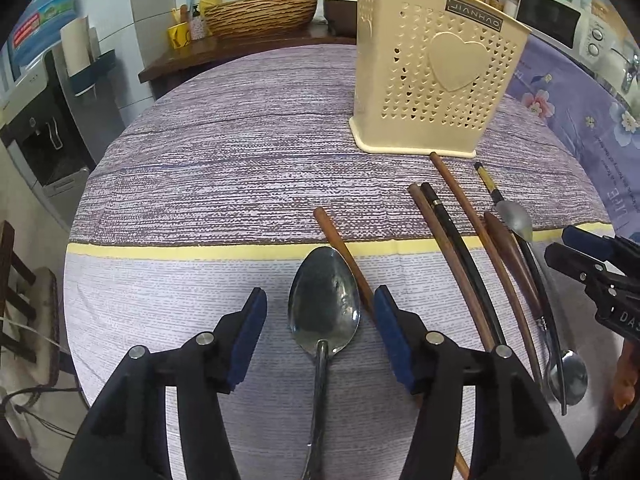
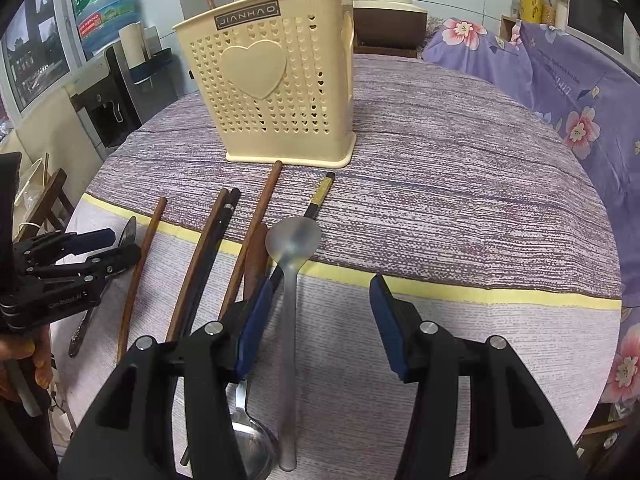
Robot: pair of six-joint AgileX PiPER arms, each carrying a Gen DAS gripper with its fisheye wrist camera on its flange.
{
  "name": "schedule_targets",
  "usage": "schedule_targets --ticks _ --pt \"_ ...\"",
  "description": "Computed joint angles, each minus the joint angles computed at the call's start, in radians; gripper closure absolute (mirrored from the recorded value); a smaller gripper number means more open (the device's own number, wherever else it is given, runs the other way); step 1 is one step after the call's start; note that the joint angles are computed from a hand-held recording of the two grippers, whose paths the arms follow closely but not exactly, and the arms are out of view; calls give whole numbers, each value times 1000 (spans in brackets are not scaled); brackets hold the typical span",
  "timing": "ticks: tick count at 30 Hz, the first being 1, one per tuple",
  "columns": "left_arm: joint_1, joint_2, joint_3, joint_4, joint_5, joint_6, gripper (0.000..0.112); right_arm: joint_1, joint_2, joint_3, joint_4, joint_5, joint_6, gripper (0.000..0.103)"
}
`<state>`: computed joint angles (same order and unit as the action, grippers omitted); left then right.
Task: Organize utensils
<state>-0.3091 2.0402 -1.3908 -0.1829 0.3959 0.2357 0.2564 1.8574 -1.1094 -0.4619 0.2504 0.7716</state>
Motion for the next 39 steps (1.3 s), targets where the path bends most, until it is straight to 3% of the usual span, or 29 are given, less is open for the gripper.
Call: schedule_targets --ticks 4,10,14,20,24,30,39 --pt "30 -27 31 -113 1 134 57 -7 -2 6 -8 -4 8 52" --pt "3 -14 37 18 0 60 61 -5 4 0 -6 -3 8 52" --pt "-3 5 6 24 9 53 62 1 3 -4 -22 3 21 52" --pt "-12 34 -55 42 46 31 74 -13 21 -46 33 25 -41 52" --pt "-9 50 -86 27 65 26 74 -13 44 -101 111 61 -113 52" --pt "-2 54 -94 -3 71 36 74 42 90 -168 46 137 -80 52" --pt "6 55 -94 -30 72 57 74 11 157 -265 274 177 -294 54"
